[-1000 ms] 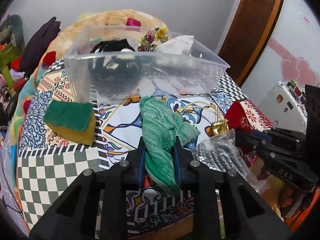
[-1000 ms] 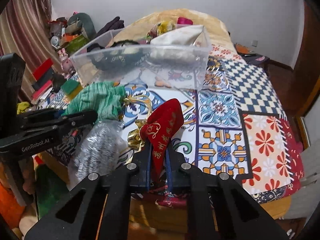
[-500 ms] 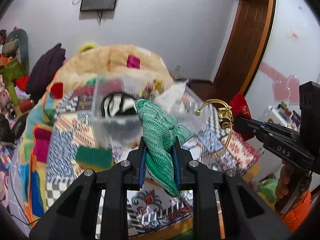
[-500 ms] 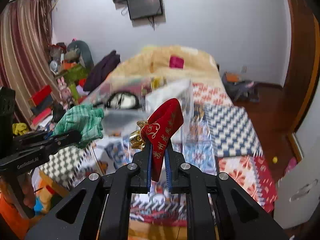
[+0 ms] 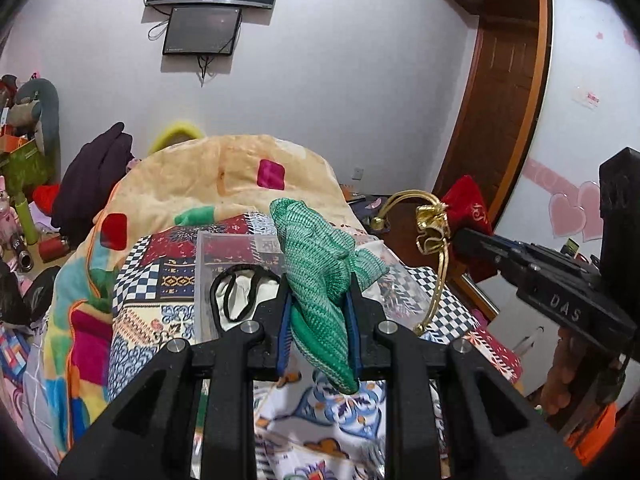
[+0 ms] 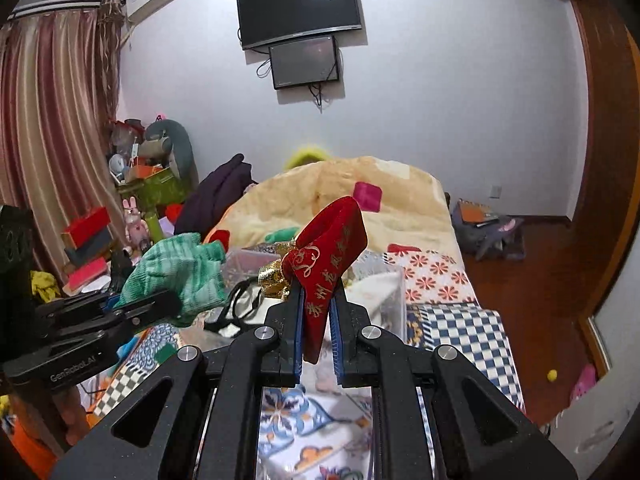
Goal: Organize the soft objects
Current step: 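Drop the green glove into the box with the left gripper while the right drops the red pouch in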
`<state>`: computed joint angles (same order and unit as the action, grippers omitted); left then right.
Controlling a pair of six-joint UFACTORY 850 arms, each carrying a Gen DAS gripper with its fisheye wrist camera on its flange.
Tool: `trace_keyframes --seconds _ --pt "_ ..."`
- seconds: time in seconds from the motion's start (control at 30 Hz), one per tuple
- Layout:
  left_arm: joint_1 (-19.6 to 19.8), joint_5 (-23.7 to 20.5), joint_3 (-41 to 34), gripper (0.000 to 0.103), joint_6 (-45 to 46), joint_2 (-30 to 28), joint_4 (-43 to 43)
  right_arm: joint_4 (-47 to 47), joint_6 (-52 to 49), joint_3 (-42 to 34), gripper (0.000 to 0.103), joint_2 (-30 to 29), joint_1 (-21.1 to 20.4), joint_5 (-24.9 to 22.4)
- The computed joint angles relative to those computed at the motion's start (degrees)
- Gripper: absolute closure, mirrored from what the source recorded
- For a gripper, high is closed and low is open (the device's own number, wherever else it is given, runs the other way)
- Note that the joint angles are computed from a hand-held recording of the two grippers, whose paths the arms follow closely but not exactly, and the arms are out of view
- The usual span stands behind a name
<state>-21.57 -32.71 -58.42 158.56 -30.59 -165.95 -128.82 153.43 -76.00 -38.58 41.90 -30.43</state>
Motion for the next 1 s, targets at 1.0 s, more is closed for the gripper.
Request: trace_keyframes --seconds 1.0 --pt "-1.8 17.7 -17.2 0.047 2.6 -12.6 0.4 33.8 -34.9 -13.4 0.069 -11.1 -3.9 13.6"
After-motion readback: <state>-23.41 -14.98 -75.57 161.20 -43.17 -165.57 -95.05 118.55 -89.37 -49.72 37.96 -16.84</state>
